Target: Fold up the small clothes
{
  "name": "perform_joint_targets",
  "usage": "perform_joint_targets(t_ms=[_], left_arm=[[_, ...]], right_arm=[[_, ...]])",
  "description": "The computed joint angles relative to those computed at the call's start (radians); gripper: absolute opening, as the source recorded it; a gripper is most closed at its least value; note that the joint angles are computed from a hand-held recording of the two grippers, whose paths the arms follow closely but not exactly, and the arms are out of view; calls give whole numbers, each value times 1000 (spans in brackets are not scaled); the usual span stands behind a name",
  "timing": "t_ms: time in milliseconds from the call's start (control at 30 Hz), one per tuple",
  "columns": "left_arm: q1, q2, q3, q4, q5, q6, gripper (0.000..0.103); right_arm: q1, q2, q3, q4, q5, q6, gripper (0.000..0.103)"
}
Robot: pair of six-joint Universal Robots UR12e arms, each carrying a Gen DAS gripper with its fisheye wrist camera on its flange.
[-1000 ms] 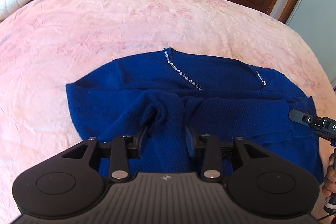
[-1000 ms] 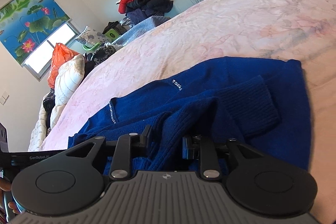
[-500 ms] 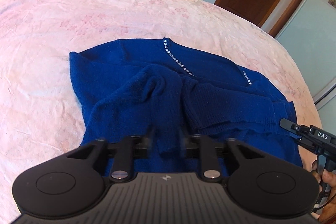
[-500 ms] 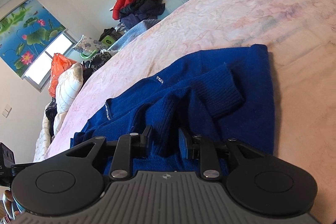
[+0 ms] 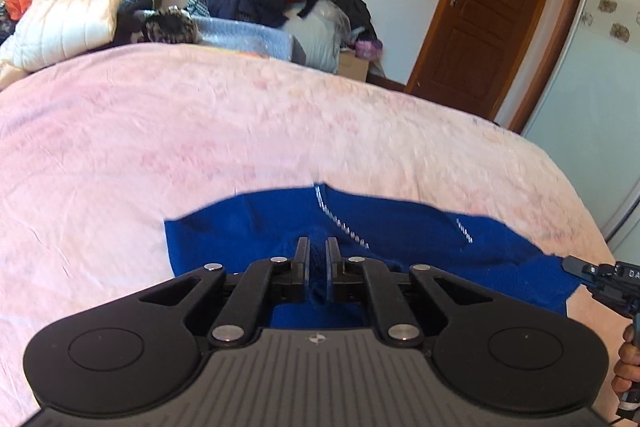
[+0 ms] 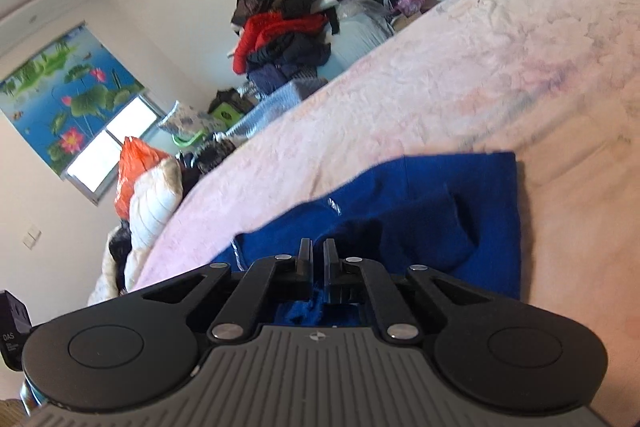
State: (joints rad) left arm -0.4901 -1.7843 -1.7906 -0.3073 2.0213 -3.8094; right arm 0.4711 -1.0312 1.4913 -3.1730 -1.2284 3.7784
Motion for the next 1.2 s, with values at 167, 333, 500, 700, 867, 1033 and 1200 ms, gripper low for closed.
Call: perform_joint_targets(t_ms=[167,333,500,700,867,1033,1200], left_arm=[[-3,-22,34,11,82,28,3],[11,-45,75,-33,95,38,3],[49,-1,22,-51,-105,15,5],[85,25,-51,-87,-342,-76,38],[79,7,-67,-25,-343,-99,62],[69,-19,-38,-104,-317,-91,21],[43,-8,-51,-35,-222,-40,9]], right_arm=[[-3,13,-26,-20,-29,19,8],[-4,46,-73,-14,-56,53,8],[-9,61,-83,-6,-43,89,8],[-14,61,-69,5,-28,97,8],[-14,58,-68,22,-24,81,8],[-11,57,-70,26,-36,70,8],[-6,52,-65,26,-74,59,8]])
